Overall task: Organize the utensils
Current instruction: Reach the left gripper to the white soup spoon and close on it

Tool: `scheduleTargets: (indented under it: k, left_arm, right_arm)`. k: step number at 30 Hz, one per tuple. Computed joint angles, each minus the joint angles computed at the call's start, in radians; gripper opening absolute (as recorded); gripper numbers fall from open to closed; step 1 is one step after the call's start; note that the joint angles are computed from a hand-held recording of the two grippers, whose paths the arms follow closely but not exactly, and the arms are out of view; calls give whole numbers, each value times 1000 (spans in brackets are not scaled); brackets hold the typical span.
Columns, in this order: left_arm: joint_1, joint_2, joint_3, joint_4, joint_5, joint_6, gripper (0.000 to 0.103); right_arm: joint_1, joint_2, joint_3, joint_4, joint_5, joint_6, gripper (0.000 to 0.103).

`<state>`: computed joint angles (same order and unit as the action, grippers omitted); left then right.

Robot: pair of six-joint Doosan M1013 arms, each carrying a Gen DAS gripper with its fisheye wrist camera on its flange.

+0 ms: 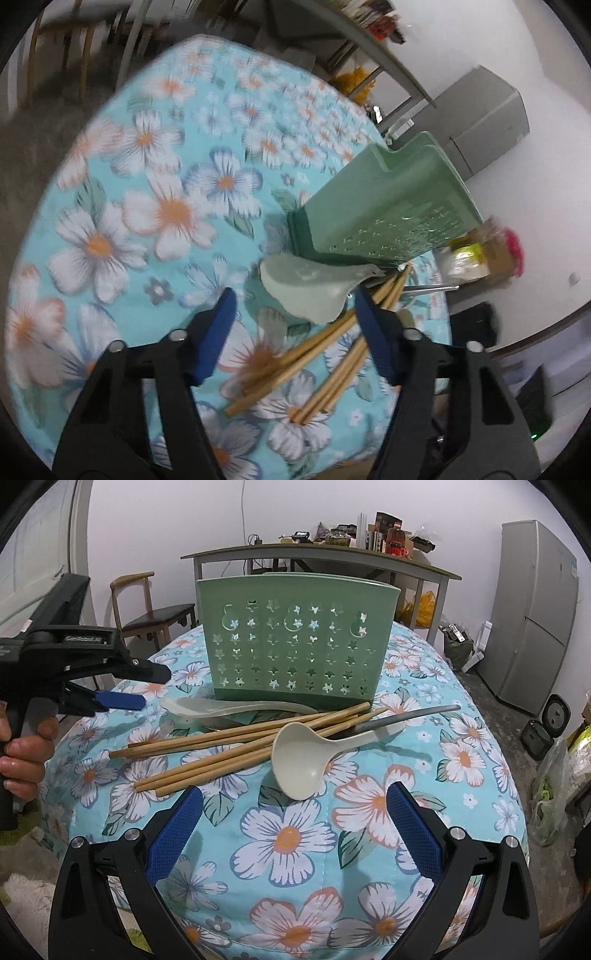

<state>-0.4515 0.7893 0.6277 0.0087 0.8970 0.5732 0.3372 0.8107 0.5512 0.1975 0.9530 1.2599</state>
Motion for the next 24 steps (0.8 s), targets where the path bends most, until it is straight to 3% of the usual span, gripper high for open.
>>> scheduleTargets:
  k: [8, 12, 14, 16, 20, 24]
  left_arm:
    - [39, 13, 33, -271, -78, 24, 35]
    - [46, 28, 26, -338, -92, 16, 23]
    - [46, 34, 17, -326, -87, 0, 14]
    - [44, 34, 16, -305, -91, -16, 14]
    - [34, 17, 31, -238, -95, -32, 3]
    - [14, -5, 39, -118, -116, -44, 2]
  right_arm:
    - [-6, 12, -14, 17, 18, 9, 97]
    - [-8, 20, -27, 21, 30, 13, 97]
    - [-10, 20, -26, 22, 30, 16, 97]
    - [-10, 21, -27, 21, 30, 19, 97]
    - [-11, 21, -26, 23, 28, 23, 97]
    - [-12, 18, -19, 29, 19, 15, 96]
